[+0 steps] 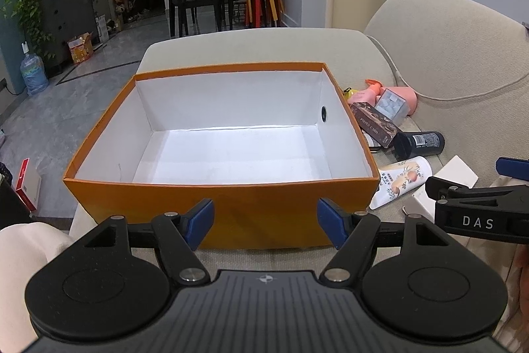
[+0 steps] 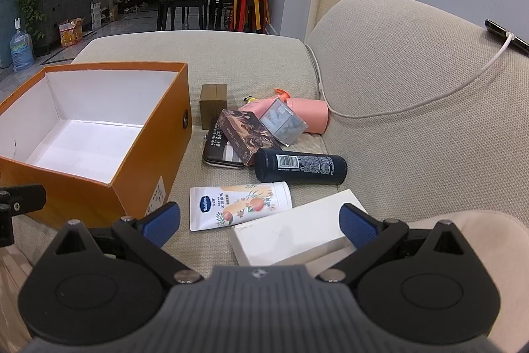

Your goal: Organize rigid objects

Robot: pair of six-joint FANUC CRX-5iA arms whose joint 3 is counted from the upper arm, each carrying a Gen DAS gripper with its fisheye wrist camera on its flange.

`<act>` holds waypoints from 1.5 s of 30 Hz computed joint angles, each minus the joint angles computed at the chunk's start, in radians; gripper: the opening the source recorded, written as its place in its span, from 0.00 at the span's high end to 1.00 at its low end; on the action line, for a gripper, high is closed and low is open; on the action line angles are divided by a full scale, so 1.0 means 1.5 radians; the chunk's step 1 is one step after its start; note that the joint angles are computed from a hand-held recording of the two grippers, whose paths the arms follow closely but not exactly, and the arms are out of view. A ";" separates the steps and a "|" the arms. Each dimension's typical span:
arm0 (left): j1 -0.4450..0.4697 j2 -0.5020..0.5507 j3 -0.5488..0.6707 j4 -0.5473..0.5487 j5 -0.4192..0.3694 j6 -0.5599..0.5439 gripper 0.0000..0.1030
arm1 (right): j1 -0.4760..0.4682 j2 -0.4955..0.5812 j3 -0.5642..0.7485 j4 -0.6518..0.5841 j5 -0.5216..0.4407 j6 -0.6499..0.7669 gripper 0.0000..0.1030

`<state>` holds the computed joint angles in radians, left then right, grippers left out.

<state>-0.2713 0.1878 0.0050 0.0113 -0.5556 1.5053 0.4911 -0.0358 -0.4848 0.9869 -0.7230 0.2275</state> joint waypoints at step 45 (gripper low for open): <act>-0.037 0.233 0.307 0.260 -0.199 -0.454 0.31 | -0.129 0.166 0.383 -0.489 -0.249 0.235 0.22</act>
